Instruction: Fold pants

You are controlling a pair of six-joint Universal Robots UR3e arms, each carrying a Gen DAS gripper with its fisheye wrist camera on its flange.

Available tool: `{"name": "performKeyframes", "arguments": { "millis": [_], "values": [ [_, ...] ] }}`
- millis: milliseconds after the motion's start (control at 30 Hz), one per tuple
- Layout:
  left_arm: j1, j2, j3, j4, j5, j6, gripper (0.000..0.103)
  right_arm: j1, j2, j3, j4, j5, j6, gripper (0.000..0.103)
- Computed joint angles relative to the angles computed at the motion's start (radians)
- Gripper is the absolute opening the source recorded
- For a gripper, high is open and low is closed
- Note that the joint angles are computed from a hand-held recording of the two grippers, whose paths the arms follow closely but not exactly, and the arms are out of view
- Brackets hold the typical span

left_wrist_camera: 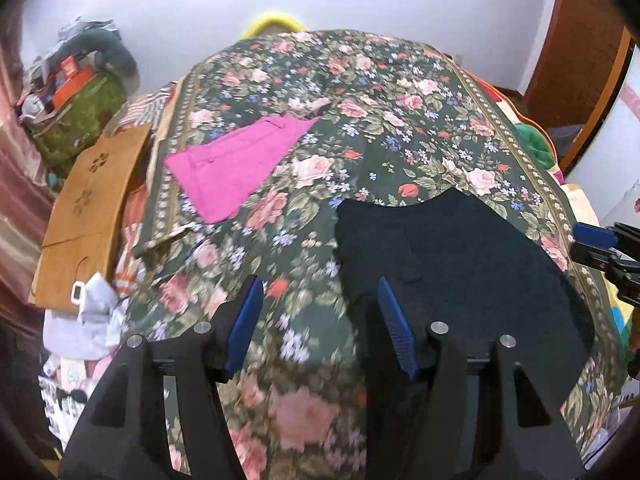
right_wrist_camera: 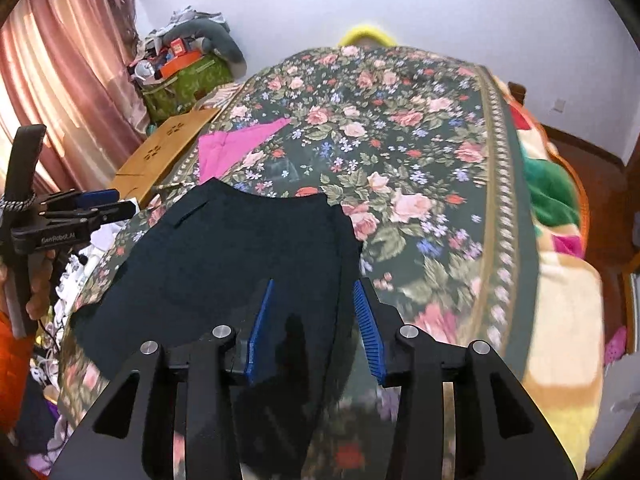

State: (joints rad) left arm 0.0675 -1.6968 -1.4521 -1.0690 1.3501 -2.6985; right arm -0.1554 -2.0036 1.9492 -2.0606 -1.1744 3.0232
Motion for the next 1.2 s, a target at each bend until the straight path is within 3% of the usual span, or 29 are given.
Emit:
{"name": "performKeyframes", "arguments": {
  "millis": [367, 467, 567, 733, 1033, 1133, 1200],
  "values": [
    [-0.095, -0.301, 0.283, -0.105, 0.008, -0.023, 0.063, 0.071, 0.444, -0.207, -0.088, -0.005, -0.053, 0.037],
    [-0.113, -0.338, 0.284, -0.048, 0.037, -0.036, 0.066, 0.088, 0.498, -0.216, -0.106, -0.042, -0.097, 0.025],
    [-0.124, -0.376, 0.287, -0.016, 0.061, -0.03, 0.066, 0.086, 0.499, -0.182, -0.155, -0.06, -0.118, 0.017],
    [-0.132, -0.379, 0.266, 0.021, 0.082, -0.025, 0.067, 0.083, 0.483, -0.137, -0.198, -0.061, -0.106, 0.016],
    [-0.135, -0.254, 0.187, 0.071, 0.111, -0.04, 0.066, 0.039, 0.341, -0.134, -0.099, -0.033, -0.087, 0.017],
    [-0.127, -0.189, 0.15, 0.081, 0.095, -0.035, 0.066, 0.008, 0.252, -0.116, -0.044, 0.004, -0.102, 0.023],
    [-0.122, -0.146, 0.128, 0.071, 0.081, -0.03, 0.069, -0.002, 0.209, -0.106, -0.02, 0.019, -0.108, 0.037]
  ]
}}
